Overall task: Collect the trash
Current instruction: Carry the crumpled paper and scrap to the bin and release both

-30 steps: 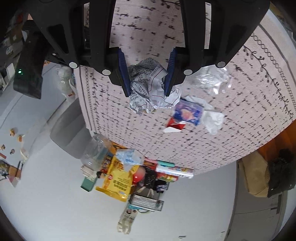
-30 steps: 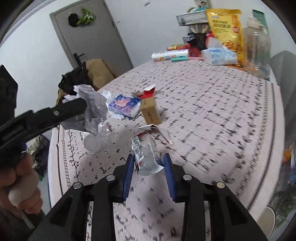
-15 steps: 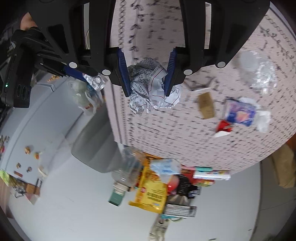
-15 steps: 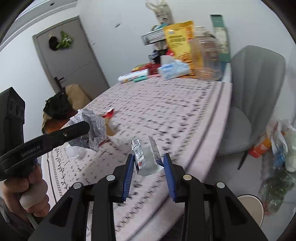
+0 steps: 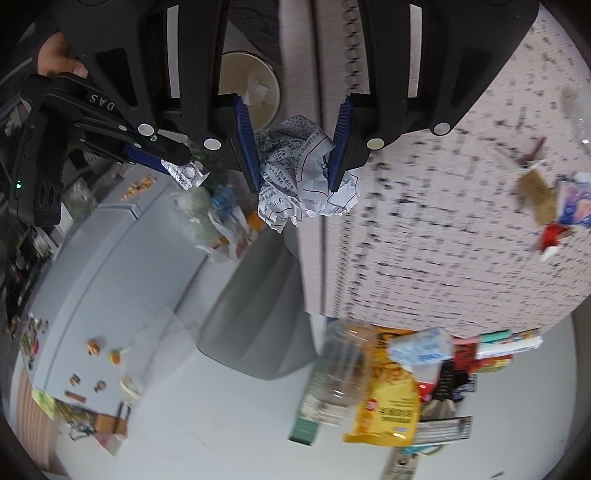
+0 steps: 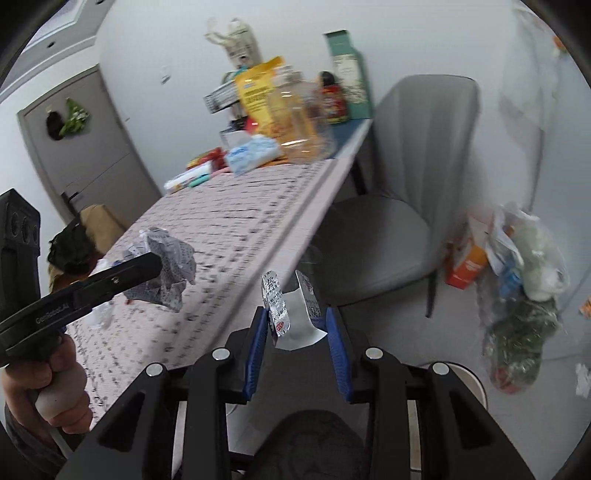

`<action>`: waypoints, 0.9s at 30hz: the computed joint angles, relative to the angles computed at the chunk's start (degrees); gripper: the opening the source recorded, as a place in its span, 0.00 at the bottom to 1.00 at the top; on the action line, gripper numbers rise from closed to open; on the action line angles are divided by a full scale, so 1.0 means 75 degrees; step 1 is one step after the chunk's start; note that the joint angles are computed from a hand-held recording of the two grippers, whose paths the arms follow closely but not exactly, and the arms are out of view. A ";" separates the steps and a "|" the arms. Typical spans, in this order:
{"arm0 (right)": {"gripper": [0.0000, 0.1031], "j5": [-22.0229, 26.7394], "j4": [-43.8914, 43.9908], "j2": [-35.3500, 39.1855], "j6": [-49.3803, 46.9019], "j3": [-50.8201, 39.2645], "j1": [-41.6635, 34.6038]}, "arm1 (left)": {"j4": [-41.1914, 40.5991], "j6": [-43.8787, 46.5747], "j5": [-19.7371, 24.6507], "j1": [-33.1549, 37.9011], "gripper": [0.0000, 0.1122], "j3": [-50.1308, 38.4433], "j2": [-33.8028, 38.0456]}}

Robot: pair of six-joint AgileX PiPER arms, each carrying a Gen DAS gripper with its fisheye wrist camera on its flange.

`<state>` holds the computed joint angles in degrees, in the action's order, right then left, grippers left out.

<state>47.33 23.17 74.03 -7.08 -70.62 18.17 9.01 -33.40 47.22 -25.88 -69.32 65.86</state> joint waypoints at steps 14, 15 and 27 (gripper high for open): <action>0.59 -0.0053 0.0653 -0.0117 -0.1206 0.1376 -0.2433 | -0.0081 -0.0104 -0.0170 -0.1284 0.33 -0.1197 0.2146; 0.72 -0.0157 0.0709 -0.0192 -0.1266 0.1523 -0.2662 | -0.0079 -0.0123 -0.0152 -0.1360 0.33 -0.1282 0.2265; 0.78 0.0343 0.1692 -0.0099 -0.2821 0.1742 -0.5126 | -0.0541 0.0103 0.0191 -0.2212 0.33 -0.2670 0.4052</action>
